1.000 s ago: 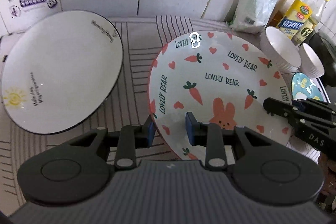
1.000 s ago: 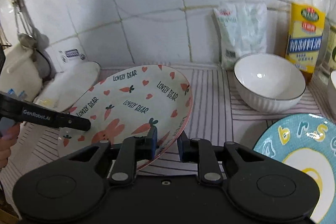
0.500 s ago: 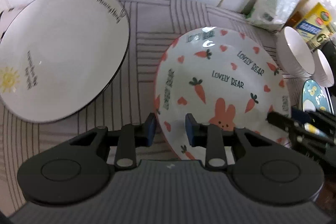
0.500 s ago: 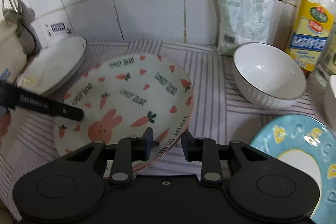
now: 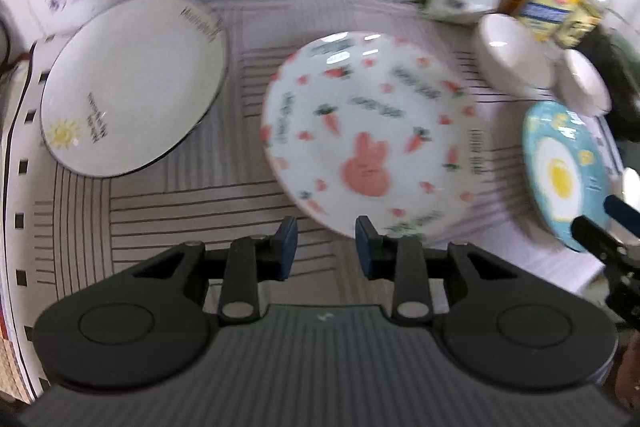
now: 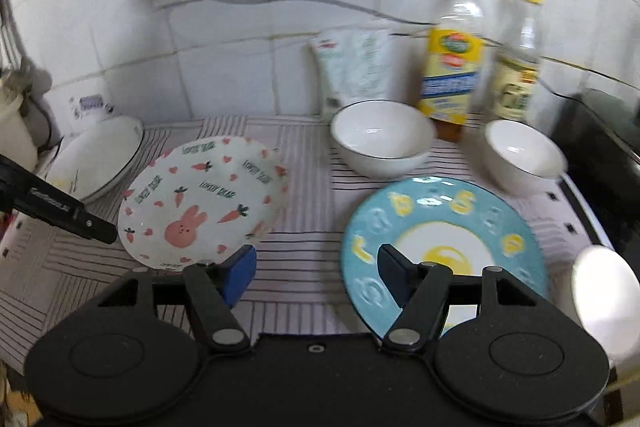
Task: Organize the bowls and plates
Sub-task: 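Move both grippers to the rim of the blue fried-egg plate, then close both grippers on the blue fried-egg plate rim and lift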
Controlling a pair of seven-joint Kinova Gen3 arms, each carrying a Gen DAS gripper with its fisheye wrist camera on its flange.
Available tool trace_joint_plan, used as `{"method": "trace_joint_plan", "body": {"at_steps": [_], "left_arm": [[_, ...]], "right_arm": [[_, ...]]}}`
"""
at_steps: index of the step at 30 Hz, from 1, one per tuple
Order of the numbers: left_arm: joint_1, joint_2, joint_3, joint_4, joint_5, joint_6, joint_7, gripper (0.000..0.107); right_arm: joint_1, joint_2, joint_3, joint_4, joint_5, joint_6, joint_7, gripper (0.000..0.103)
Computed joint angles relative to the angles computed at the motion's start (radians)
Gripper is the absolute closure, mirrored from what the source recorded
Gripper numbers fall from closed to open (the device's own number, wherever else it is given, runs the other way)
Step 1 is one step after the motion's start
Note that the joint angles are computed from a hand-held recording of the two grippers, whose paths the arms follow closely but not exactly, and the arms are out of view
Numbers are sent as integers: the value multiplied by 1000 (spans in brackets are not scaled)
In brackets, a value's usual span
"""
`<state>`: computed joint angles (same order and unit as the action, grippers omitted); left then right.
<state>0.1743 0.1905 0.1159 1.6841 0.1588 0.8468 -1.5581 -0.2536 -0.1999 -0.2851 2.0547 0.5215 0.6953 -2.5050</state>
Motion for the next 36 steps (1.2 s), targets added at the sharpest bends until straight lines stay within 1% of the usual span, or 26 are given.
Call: {"method": "trace_joint_plan", "body": {"at_steps": [2, 3, 5, 6, 7, 9, 11, 12, 14, 15, 16, 17, 19, 21, 22, 23, 24, 25, 27, 28, 30, 31, 33, 34, 35, 36], "left_arm": [[0, -28, 15, 2, 24, 2, -37, 72], [2, -41, 20, 5, 34, 0, -54, 68], [14, -64, 31, 10, 54, -11, -82, 65], [21, -72, 37, 11, 67, -18, -96, 64], [32, -74, 40, 10, 79, -26, -108, 62], [43, -78, 54, 9, 111, -46, -148, 55], [71, -75, 63, 3, 101, -70, -149, 50], [84, -69, 68, 1, 95, -85, -150, 47], [111, -47, 78, -14, 86, -107, -153, 45], [122, -35, 82, -19, 84, -122, -154, 42], [133, -21, 86, -24, 81, -136, -151, 40], [149, -3, 90, -29, 72, -160, -144, 36], [175, 22, 93, -29, 54, -204, -130, 30], [186, 48, 108, -11, 61, -271, -145, 24], [190, 61, 116, -4, 67, -295, -153, 23], [198, 80, 119, -1, 66, -319, -154, 22], [216, 101, 113, -4, 48, -334, -140, 22], [232, 118, 107, -10, 31, -345, -128, 22], [218, 151, 132, -1, 36, -402, -150, 22], [226, 170, 129, -7, 31, -419, -152, 22], [267, 211, 93, -45, -11, -413, -118, 22], [271, 231, 92, -65, -24, -406, -116, 23], [254, 267, 112, -111, -27, -373, -134, 25], [251, 281, 117, -132, -27, -358, -139, 26], [248, 296, 121, -156, -25, -341, -143, 27], [242, 307, 126, -174, -21, -325, -151, 32]], "right_arm": [[15, -53, -33, 19, 25, 28, -62, 29], [29, -76, -52, 29, 36, 37, -83, 25], [100, -124, -119, 44, 33, 50, -94, 17], [127, -151, -143, 54, 31, 58, -94, 17], [135, -168, -155, 59, 35, 67, -101, 17], [108, -193, -145, 73, 68, 104, -157, 17], [122, -220, -148, 94, 76, 111, -194, 17], [121, -231, -147, 111, 96, 110, -229, 17], [81, -237, -135, 140, 154, 129, -311, 17], [71, -237, -134, 156, 184, 135, -351, 16], [70, -235, -138, 170, 206, 133, -387, 16], [87, -236, -152, 191, 230, 116, -427, 16], [170, -246, -204, 242, 273, 48, -509, 16], [244, -235, -260, 277, 323, 14, -590, 16], [253, -218, -266, 289, 346, 2, -631, 16], [244, -197, -257, 303, 376, -8, -671, 16], [241, -179, -259, 316, 406, -11, -712, 16], [257, -166, -269, 330, 433, -26, -753, 16], [338, -151, -304, 367, 486, -98, -834, 17], [385, -153, -325, 386, 516, -139, -875, 18], [477, -145, -371, 412, 575, -199, -956, 23], [524, -126, -408, 416, 602, -205, -997, 24], [616, -100, -485, 424, 655, -220, -1078, 35], [663, -93, -518, 430, 684, -236, -1119, 36], [695, -90, -536, 435, 711, -254, -1159, 38], [709, -84, -537, 440, 740, -272, -1200, 41]]}}
